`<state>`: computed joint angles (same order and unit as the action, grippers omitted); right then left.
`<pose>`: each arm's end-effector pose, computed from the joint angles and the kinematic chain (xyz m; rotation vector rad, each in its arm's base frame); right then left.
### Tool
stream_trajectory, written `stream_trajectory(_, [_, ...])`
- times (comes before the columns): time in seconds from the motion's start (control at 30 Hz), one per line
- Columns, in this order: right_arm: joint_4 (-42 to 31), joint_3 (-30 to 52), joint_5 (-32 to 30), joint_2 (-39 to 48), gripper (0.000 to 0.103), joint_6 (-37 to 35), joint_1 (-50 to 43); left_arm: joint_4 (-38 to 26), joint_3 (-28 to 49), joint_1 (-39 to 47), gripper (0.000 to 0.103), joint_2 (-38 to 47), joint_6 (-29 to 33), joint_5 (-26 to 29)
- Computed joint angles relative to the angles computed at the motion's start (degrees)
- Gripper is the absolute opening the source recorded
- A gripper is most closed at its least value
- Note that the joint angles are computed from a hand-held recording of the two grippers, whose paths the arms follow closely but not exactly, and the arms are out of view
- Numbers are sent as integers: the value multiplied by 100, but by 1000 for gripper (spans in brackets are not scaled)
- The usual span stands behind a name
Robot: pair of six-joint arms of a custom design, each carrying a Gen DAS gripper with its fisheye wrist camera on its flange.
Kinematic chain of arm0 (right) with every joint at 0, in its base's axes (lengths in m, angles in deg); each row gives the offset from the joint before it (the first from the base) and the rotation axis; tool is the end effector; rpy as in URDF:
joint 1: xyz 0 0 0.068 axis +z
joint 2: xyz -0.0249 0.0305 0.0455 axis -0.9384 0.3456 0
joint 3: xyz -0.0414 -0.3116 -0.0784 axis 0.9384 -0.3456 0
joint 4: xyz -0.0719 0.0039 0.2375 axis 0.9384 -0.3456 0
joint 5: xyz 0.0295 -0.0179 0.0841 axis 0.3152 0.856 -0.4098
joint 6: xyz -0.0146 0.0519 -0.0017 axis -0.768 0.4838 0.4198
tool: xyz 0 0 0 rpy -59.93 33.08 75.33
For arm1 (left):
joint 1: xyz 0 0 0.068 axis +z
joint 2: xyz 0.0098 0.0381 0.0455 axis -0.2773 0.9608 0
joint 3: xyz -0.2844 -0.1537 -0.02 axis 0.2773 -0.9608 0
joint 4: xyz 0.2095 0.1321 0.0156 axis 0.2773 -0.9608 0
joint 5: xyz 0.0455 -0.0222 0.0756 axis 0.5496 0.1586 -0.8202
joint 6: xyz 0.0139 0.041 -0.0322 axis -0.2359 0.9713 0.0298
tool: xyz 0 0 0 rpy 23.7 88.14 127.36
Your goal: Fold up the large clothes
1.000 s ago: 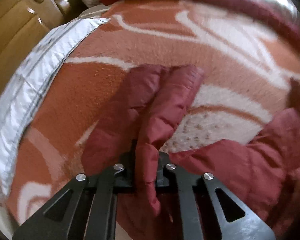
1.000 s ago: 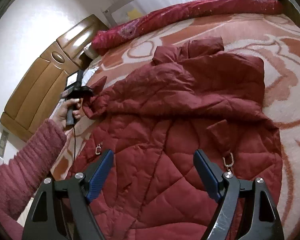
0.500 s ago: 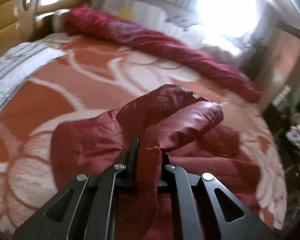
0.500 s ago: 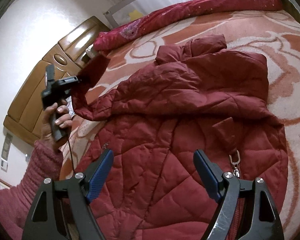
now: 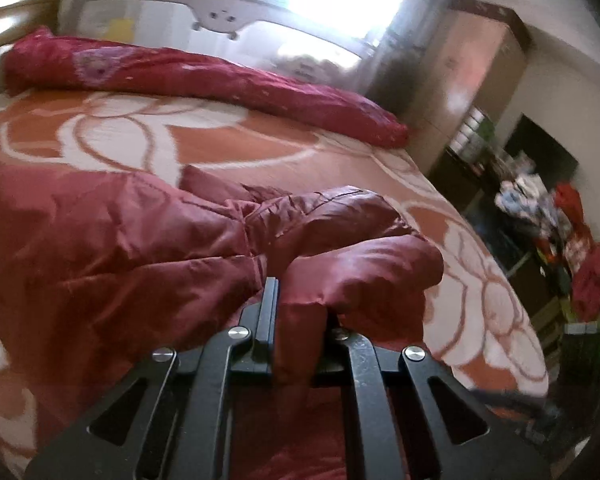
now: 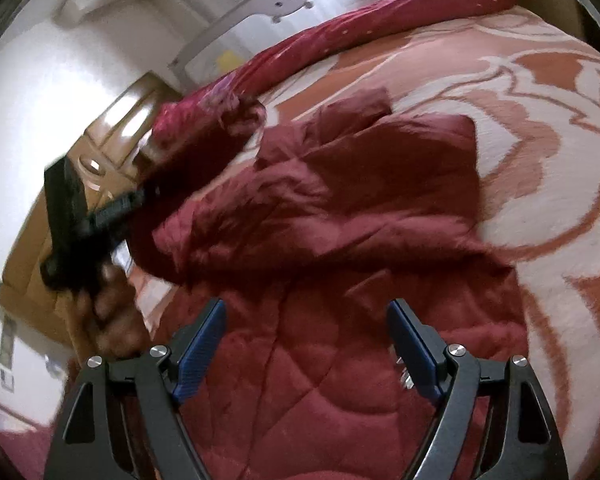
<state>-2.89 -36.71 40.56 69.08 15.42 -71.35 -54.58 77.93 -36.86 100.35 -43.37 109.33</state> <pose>0.1503 0.0093 0.2549 0.3544 2.3148 0.6559 0.3339 -0.1411 0.2798 0.4667 2.2931 -0.7007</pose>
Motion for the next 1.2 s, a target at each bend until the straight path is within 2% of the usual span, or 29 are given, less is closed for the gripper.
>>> stream_trajectory(0.13, [506,136,-835,709,85,-158,-847,200,-145,-377,7,198,64,-206])
stream_trajectory(0.23, [1178,278,-1532,1492,85,110,-1213,266,-273,-611,7,332,131,-416])
stream_trajectory(0.5, [2593,939,-2504,3919,85,1003,-1217,423,-449,-757,7,413,114,-354])
stream_trajectory(0.53, [2736,951,-2604,4092,81,1081,-1241,439,-472,-782,7,422,118,-364])
stream_trajectory(0.6, [3034,985,-2741,4377,51,1265,-1212,358,-446,-802,7,435,185,-396])
stream_trajectory(0.63, [3073,1022,-2777,4474,25,1291,-1187,340,-440,-821,7,440,195,-456])
stream_trajectory(0.73, [3085,1023,-2638,4428,13,1234,-1066,81,-362,-872,11,455,275,-593])
stream_trajectory(0.8, [2924,1049,-2453,4263,11,1073,-984,-117,-384,-819,16,384,371,-464])
stream_trajectory(0.93, [2690,1045,-2036,3892,9,905,-946,-278,-677,-631,44,17,500,-197])
stream_trajectory(1.1, [2337,974,-1629,3241,8,686,-1028,-483,-896,-232,45,-456,717,-12])
stream_trajectory(1.2, [1868,922,-1318,2620,8,330,-1115,-595,-790,170,45,-595,807,6])
